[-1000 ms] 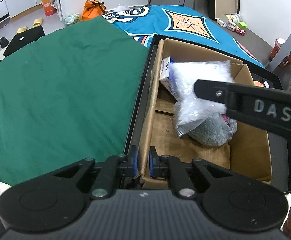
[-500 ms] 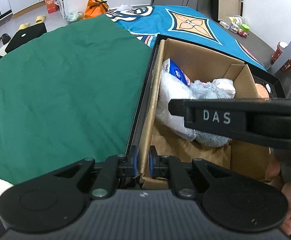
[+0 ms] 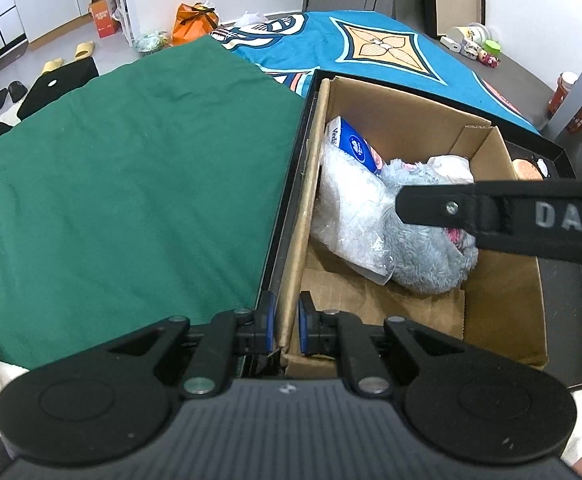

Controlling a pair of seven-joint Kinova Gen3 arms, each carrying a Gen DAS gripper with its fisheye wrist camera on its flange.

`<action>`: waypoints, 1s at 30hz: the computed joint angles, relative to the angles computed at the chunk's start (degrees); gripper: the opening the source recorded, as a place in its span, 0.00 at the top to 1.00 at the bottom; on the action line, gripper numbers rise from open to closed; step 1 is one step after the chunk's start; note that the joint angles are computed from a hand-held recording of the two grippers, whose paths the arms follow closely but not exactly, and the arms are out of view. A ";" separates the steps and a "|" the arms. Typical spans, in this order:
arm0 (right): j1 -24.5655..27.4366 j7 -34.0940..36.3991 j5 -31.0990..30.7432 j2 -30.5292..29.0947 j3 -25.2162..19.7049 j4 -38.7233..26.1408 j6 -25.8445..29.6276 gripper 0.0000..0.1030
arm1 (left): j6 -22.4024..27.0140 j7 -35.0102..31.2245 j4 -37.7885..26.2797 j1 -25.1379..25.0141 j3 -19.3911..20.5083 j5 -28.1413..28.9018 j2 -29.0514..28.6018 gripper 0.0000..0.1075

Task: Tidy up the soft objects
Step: 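Lower the clear bag beside the grey plush and open the right gripper, then move the right gripper back over the tray to the blue denim plush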

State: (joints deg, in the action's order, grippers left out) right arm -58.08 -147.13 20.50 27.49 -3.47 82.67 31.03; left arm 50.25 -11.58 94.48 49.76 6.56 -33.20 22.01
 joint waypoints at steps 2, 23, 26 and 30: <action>0.47 0.44 -0.38 -0.68 -0.44 0.51 -0.16 0.54 | 0.47 -0.11 -0.24 0.07 0.06 0.04 0.03 0.90; 1.22 -12.72 8.03 -10.99 1.29 15.26 -7.23 0.31 | 10.97 -4.26 -9.61 2.16 0.38 0.35 2.73 0.67; 2.16 -13.78 9.68 -12.21 0.68 17.07 -8.17 0.25 | 12.94 -4.14 -11.42 3.19 0.12 -0.24 3.37 0.56; 3.18 -15.71 11.62 -13.65 0.29 19.13 -9.19 0.18 | 15.29 -4.81 -13.96 4.15 0.00 -0.59 4.46 0.49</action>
State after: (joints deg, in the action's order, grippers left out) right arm -54.90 -162.84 32.12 13.85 -3.18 101.80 21.84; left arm 65.54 -16.39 80.52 53.91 6.56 -33.79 26.47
